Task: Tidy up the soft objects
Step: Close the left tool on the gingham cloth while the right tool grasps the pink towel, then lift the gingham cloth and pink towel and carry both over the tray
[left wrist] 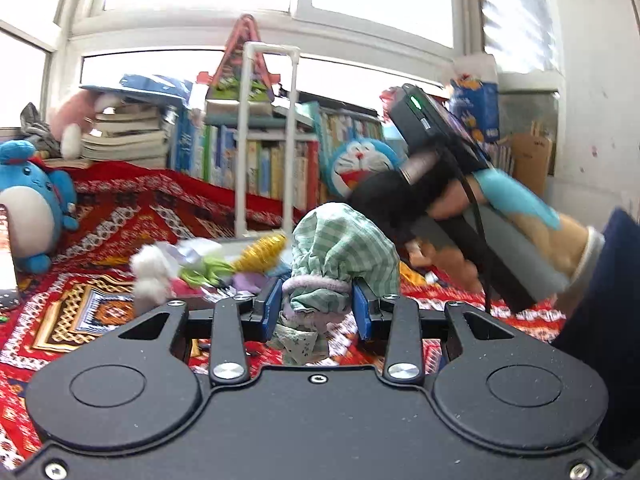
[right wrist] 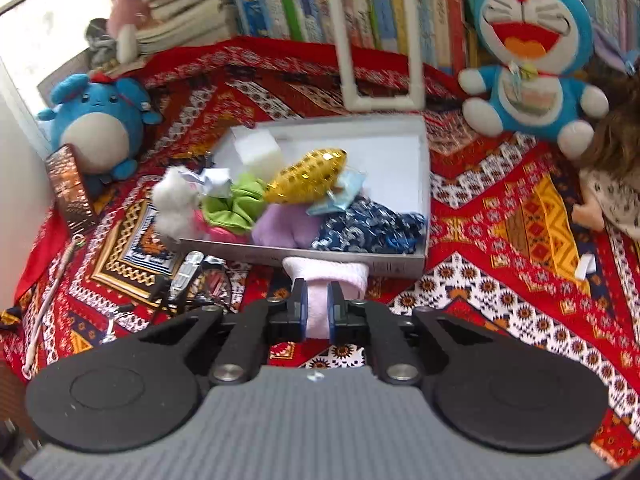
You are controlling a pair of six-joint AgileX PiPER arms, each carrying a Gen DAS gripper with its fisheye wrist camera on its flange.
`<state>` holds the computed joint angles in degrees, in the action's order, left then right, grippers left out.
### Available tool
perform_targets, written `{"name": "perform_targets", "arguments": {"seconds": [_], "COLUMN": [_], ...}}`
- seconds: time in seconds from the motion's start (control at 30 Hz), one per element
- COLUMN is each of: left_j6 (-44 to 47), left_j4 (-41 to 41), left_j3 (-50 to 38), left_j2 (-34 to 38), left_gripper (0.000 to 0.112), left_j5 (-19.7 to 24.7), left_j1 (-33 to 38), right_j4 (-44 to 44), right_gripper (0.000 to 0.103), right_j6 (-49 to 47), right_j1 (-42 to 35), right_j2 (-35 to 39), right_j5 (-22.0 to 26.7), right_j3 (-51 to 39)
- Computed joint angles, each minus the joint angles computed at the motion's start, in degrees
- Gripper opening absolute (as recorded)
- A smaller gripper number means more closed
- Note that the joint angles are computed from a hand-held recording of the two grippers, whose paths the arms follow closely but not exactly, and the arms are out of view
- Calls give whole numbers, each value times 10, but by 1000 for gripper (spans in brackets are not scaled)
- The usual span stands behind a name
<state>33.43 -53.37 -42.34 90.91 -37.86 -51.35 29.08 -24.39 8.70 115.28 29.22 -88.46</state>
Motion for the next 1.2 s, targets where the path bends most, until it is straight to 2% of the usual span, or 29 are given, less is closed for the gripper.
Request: {"name": "perform_targets", "arguments": {"seconds": [0.07,0.1,0.23,0.37,0.53,0.6,0.63,0.67,0.8,0.93,1.07,1.2], "left_j6": [20,32,45,47,28,24,20,13,16,21,22,40], "left_j4": [-21,-33,-50,-47,-23,-20,-15,-8,-4,10,24,29], "left_j3": [6,7,10,15,15,14,12,10,2,-12,-37,-71], "left_j2": [-14,-19,-40,-51,-50,-47,-45,-44,-39,-35,-30,-15], "left_gripper": [35,35,35,35,35,35,35,35,35,35,35,35], "left_j5": [-12,-17,1,14,35,36,39,44,51,71,102,128], "left_j1": [4,6,33,59,87,91,95,100,108,128,158,183], "right_j4": [-28,-35,-102,-159,-218,-226,-229,-239,-241,-213,-145,-123], "right_gripper": [61,65,67,73,74,73,58,48,35,31,31,31], "right_j6": [35,49,134,192,251,256,258,269,281,273,213,181], "right_j1": [4,5,21,44,60,62,62,64,62,53,40,39], "right_j2": [17,30,80,122,160,163,163,160,145,112,69,24], "right_j5": [11,18,39,56,92,95,96,96,90,61,33,-10], "right_j3": [-23,-39,-97,-150,-206,-208,-207,-204,-185,-139,-90,-43]}}
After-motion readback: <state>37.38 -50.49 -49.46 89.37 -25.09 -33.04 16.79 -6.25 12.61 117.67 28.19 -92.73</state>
